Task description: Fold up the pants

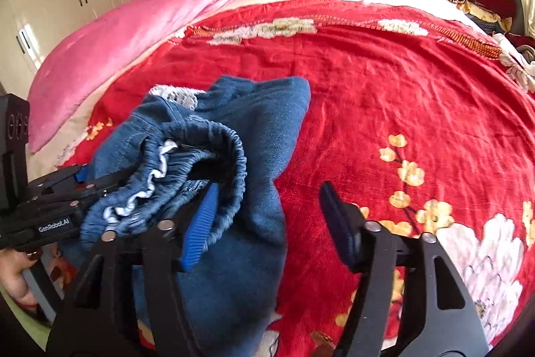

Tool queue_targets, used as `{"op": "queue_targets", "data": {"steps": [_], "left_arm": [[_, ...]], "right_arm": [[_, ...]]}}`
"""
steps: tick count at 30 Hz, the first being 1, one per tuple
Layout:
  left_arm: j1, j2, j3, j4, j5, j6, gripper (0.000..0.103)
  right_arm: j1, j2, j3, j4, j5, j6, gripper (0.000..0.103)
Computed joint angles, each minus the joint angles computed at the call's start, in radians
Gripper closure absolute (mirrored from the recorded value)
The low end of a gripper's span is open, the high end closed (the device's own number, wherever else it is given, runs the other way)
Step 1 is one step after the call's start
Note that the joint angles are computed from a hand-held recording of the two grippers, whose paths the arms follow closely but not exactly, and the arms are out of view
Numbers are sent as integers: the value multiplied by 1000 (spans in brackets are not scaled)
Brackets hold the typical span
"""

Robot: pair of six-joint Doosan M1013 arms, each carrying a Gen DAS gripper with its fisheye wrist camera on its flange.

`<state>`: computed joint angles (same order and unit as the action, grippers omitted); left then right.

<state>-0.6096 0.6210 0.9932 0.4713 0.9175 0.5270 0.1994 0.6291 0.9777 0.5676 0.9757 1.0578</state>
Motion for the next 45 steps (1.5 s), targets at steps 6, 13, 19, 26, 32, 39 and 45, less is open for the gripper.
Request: {"op": "queue_targets", "data": {"steps": [6, 13, 19, 26, 32, 39, 45], "left_arm": [[-26, -35, 27, 79, -5, -44, 25], [-73, -84, 59, 212, 36, -109, 5], [-108, -109, 74, 263, 81, -133, 4], [-146, -142, 125, 284, 100, -181, 4], [-171, -161, 161, 313, 139, -224, 4], [-193, -183, 218, 330, 142, -295, 4], [-190, -181, 242, 280, 142, -289, 4]], "right_arm": [[-19, -64, 76, 91, -69, -74, 19], [-45, -149, 173, 210, -164, -165, 9], [-66, -207, 233, 281, -191, -236, 9], [-76, -287, 329, 331, -250, -330, 9], [-80, -334, 397, 356, -264, -378, 9], [-69, -360, 451, 286, -277, -365, 9], [-48, -345, 468, 120, -278, -225, 9]]}}
